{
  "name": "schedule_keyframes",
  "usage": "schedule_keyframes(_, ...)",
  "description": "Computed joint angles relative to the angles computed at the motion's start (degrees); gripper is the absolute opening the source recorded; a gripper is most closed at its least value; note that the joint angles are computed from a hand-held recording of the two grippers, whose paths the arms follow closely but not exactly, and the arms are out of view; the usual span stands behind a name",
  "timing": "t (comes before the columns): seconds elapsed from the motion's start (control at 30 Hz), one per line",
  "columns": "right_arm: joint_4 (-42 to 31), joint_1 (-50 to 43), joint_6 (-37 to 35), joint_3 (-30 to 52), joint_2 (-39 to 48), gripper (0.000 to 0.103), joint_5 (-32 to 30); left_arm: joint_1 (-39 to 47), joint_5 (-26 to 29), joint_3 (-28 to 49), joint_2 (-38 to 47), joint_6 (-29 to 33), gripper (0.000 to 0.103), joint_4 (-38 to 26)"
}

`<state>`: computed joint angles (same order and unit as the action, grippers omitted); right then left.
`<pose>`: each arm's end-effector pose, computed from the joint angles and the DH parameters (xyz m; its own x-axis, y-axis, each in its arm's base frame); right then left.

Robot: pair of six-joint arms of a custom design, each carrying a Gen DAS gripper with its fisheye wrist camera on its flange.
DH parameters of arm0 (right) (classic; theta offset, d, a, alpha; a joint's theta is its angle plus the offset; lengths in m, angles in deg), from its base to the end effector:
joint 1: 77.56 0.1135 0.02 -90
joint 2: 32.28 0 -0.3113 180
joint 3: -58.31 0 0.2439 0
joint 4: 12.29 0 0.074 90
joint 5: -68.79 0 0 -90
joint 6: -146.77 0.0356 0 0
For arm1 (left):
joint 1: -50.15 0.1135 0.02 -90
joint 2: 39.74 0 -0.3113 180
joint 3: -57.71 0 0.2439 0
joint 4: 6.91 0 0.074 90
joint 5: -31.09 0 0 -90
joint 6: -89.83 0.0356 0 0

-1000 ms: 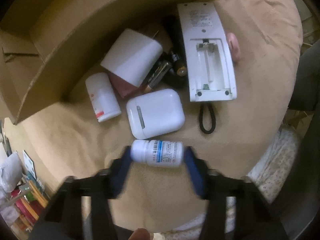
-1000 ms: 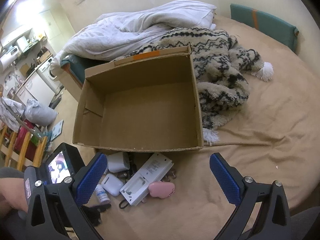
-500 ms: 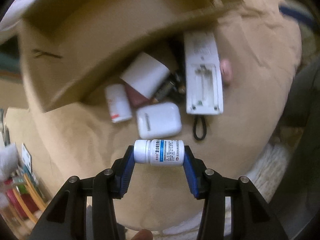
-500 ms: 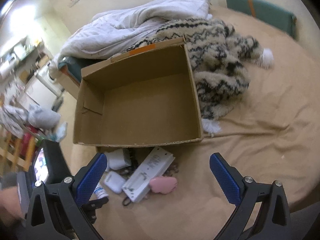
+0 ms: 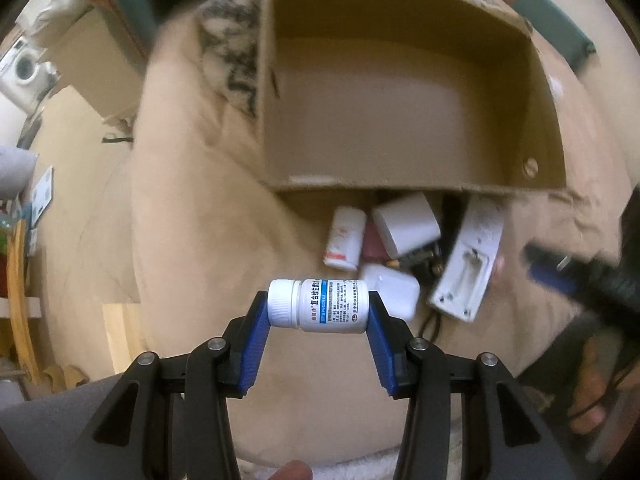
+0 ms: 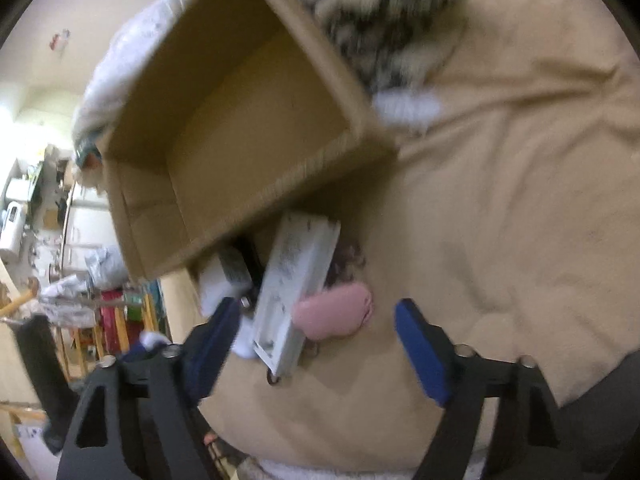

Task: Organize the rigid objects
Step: 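Lift the pill bottle with the left tool while the right tool grasps the pink keychain toy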

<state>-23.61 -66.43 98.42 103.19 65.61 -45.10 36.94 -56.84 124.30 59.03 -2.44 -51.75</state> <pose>0.2480 0.0635 0.1310 -0.8925 0.4437 -0.0811 0.3272 0.7607 0.5606 0.2903 -0.0695 0.1845 -0.9573 0.1840 -0.2230 0.1985 0.9791 -0.0441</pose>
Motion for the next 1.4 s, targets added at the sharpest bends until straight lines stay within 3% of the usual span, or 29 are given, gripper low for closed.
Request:
schedule_keyframes(0.07, 1.9, 1.7, -0.7, 0.3, 2.6, 0.073, 1.0, 1.0, 0.8, 0.8, 1.1, 0.3, 0.043, 0.3)
schedule_keyframes(0.27, 16.3, 0.7, 2.5, -4.5, 9.7, 0.072, -3.2, 2.9, 3.6, 1.7, 0.7, 1.1, 0.043, -0.8)
schedule_keyframes(0.37, 19.4, 1.6, 1.9, -5.5, 9.8, 0.071, -2.3, 2.3, 4.3, 0.8, -0.2, 0.2, 0.043, 0.0)
schedule_keyframes(0.5, 21.7, 2.0, 1.6, -6.7, 9.1, 0.038, -2.7, 2.5, 4.9, 0.4, -1.3, 0.0, 0.043, -0.1)
schedule_keyframes(0.6, 17.2, 3.7, 0.5, -5.8, 5.9, 0.025, -0.2, 2.8, 5.0, 0.3, -1.6, -0.1, 0.043, -0.1)
schedule_keyframes(0.77, 9.5, 3.8, 2.5, -4.5, 3.0, 0.026, 0.3, 3.1, 4.9, 0.5, -1.2, -0.5, 0.043, -0.3)
schedule_keyframes(0.8, 8.0, 3.8, 2.7, -4.3, 2.1, 0.033, 0.5, 3.1, 4.9, 0.4, -1.3, -0.5, 0.043, -0.3)
schedule_keyframes(0.83, 6.3, 3.8, 2.3, -4.0, 1.1, 0.056, 0.7, 3.0, 4.8, 0.4, -1.5, -0.5, 0.043, -0.2)
schedule_keyframes(0.87, 5.4, 4.2, 2.2, -4.0, 0.2, 0.067, 1.2, 2.9, 4.8, 0.3, -1.5, -0.6, 0.043, -0.1)
schedule_keyframes(0.9, 4.0, 4.7, 1.9, -3.8, -0.8, 0.071, 1.9, 2.7, 4.8, 0.3, -1.6, -0.6, 0.043, -0.1)
schedule_keyframes(1.0, 0.0, 6.4, 0.6, -3.0, -0.3, 0.071, 2.8, 2.4, 4.9, 0.2, -1.6, -0.8, 0.043, 0.1)
schedule_keyframes(1.2, -0.7, 12.0, -2.0, -0.4, 3.4, 0.069, 8.4, 1.3, 3.5, 0.1, -1.4, -1.1, 0.043, 0.5)
schedule_keyframes(1.23, -1.0, 13.0, -2.4, 0.4, 3.3, 0.055, 8.7, 1.4, 3.2, 0.0, -1.2, -1.1, 0.043, 0.6)
schedule_keyframes(1.3, -0.9, 13.2, -3.1, 0.4, 2.7, 0.038, 6.8, 1.8, 2.5, -0.2, -0.9, -1.1, 0.043, 0.7)
schedule_keyframes(1.4, -2.0, 13.9, -4.0, 0.5, 2.2, 0.035, 8.4, 2.7, 2.1, -0.4, -0.7, -1.2, 0.043, 0.8)
